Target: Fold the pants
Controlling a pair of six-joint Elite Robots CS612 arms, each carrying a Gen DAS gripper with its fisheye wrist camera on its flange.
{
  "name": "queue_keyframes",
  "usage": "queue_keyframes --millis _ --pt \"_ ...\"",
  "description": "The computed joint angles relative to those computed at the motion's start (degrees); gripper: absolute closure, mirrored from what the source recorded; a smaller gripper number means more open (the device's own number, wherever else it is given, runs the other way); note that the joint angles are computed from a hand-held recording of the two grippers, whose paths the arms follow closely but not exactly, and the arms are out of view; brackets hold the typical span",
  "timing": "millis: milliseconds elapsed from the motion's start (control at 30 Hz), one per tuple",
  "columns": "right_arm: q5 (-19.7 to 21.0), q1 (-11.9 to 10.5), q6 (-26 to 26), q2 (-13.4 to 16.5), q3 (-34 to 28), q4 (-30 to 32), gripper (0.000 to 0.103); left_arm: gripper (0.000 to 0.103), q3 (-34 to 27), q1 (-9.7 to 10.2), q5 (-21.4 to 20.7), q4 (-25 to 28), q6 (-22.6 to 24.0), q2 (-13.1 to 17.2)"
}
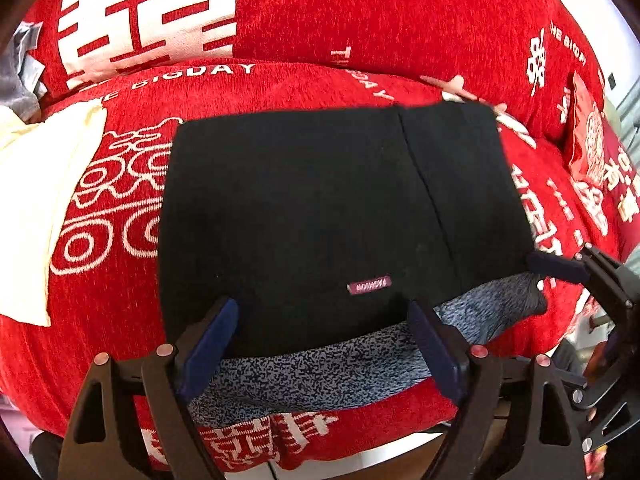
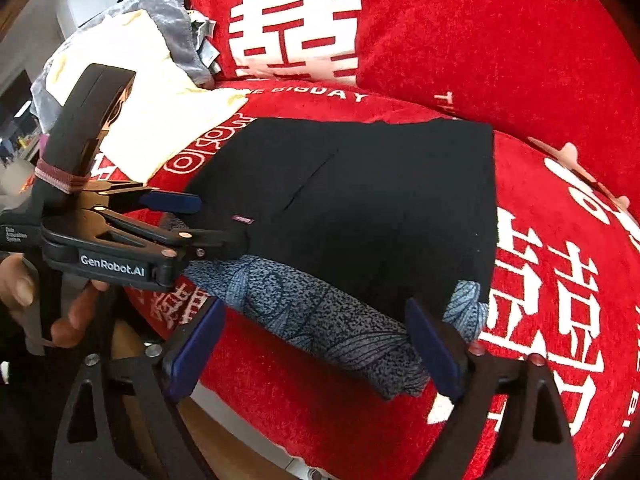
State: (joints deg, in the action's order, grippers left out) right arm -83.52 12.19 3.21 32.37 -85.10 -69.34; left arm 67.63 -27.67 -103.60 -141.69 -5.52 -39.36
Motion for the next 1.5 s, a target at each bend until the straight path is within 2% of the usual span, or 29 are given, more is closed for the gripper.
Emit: queue_keyframes --millis 67,133,233,333,400,500,533,600,733,833,900,967,1100,1200,1267,1333,1500 --pt "1.4 -0.6 0.3 -0.5 0.3 -1.5 0.01 0.015 -1.5 0.57 -1.1 -0.6 -1.5 0.6" --pt "0.9 -0.9 0.4 -0.5 0.7 -4.7 0.006 0.015 -4.3 0.91 -0.3 0.1 -2.7 1.8" --pt "-0.3 -1.4 -2.5 -2.1 4.5 -9.7 0.001 0.015 -10.6 1.15 0.7 3.8 -3.5 4.7" --pt "-0.8 -1.6 -5.2 -4.2 9.8 -12.6 0.0 0.015 -18.4 1.63 -0.5 9.5 -5.0 8.8" --pt "0.7 -2.1 -5.1 -5.6 13.2 -12.8 0.0 0.015 -23.6 1.68 0.1 14.3 -5.0 11.7" --pt "4.3 -3.1 -3.6 -6.9 16.8 -12.2 0.0 0.015 -27.9 1.82 -0.5 18.6 -5.0 14.3" --pt "5.7 -3.5 -2.6 -7.3 18.0 -11.5 0.0 0.01 -28.0 1.71 -0.2 18.6 -4.5 14.5" --pt "6.6 -3.8 -1.0 -7.4 19.1 -10.6 0.001 0.002 -26.9 1.34 0.0 17.1 -2.6 14.1" --pt "6.0 -3.8 -0.6 -6.3 18.2 -10.0 0.001 0.002 -24.0 0.12 5.2 14.7 0.8 12.7" --pt "3.8 -3.2 -0.4 -6.0 16.3 -9.9 0.0 0.002 -21.4 -0.15 7.0 13.1 0.5 10.8" --pt "2.2 -2.6 0.4 -5.3 13.7 -10.2 0.0 0.002 -17.9 -0.28 9.0 10.3 0.0 8.6" --pt "2.7 -2.1 1.3 -3.9 10.1 -10.6 0.0 0.002 -14.7 -0.35 10.4 8.3 -0.8 6.7" --pt "5.3 -1.5 3.7 -2.4 6.6 -8.7 0.0 0.002 -9.6 -0.23 10.5 6.3 -2.5 4.0" --pt "5.5 -0.8 3.3 -1.3 4.7 -5.3 0.0 0.002 -7.5 -0.43 11.6 6.7 -2.4 3.2" --pt "4.2 -0.3 2.9 -0.5 3.5 -4.2 0.001 0.002 -6.7 -0.49 11.7 7.7 -2.4 3.0" --pt "2.8 0.1 2.4 0.4 2.3 -4.8 0.001 0.002 -5.5 -0.33 10.7 6.2 -3.7 2.7" --pt "0.8 0.7 2.1 0.9 1.1 -3.7 0.001 0.002 -5.4 0.02 9.1 6.3 -4.9 2.8"
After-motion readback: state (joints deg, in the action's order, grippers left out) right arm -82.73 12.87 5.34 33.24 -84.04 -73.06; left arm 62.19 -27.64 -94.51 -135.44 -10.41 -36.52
